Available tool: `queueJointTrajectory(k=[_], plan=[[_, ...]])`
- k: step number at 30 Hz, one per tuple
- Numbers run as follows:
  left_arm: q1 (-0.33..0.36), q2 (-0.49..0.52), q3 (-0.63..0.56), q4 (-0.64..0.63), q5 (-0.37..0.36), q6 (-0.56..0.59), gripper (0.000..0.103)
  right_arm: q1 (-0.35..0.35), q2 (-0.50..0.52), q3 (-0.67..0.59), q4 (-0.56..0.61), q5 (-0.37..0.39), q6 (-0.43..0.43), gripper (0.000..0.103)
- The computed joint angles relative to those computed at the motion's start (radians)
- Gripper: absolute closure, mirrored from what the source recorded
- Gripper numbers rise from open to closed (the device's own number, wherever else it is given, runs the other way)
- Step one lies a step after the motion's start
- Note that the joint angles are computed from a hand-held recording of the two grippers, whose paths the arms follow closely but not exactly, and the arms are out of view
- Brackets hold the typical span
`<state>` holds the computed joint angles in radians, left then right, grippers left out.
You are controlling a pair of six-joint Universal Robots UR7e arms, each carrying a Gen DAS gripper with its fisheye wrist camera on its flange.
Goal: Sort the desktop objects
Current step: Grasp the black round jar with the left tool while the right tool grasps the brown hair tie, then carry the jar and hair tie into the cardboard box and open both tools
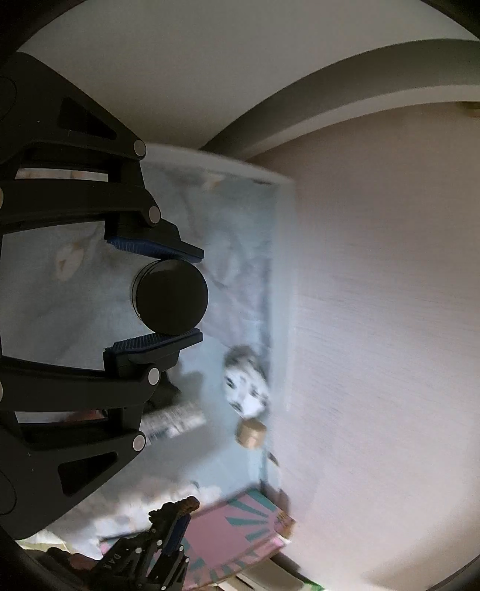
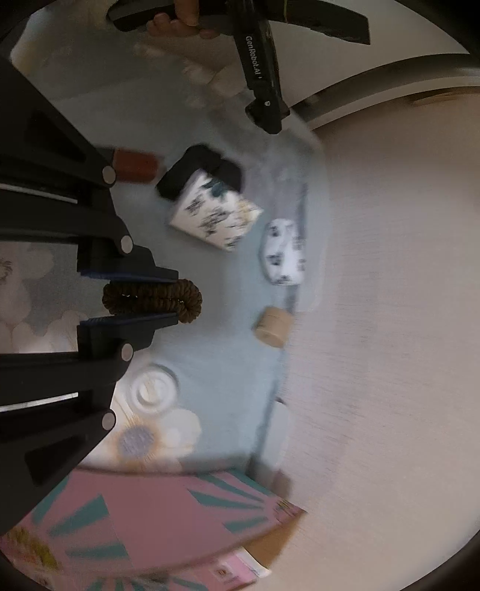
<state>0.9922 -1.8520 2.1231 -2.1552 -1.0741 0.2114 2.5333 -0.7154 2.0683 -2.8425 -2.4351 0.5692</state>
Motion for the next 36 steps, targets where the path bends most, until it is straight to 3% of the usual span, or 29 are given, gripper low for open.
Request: queueJointTrajectory(k=[6, 13, 20, 26, 32, 36], plan=[[-0.123, -0.010, -0.110, 0.132, 0.003, -0.088, 0.070, 0.043, -0.118, -0.024, 0.084, -0.026, -0.002, 0.089], [-0.305, 0.005, -0.157, 0.186, -0.023, -0.192, 0.070, 0.069, -0.281, -0.013, 0.199, -0.063, 0.025, 0.089], [-0.464, 0.065, -0.109, 0.134, -0.093, -0.287, 0.070, 0.089, -0.453, 0.046, 0.402, -0.125, 0.142, 0.089], [-0.563, 0.143, -0.041, 0.059, -0.173, -0.334, 0.070, 0.093, -0.595, 0.120, 0.577, -0.126, 0.275, 0.089], [-0.643, 0.237, 0.029, -0.023, -0.244, -0.381, 0.070, 0.084, -0.704, 0.207, 0.628, -0.089, 0.342, 0.089], [-0.681, 0.301, 0.087, -0.078, -0.284, -0.425, 0.070, 0.081, -0.748, 0.261, 0.617, -0.051, 0.337, 0.089]])
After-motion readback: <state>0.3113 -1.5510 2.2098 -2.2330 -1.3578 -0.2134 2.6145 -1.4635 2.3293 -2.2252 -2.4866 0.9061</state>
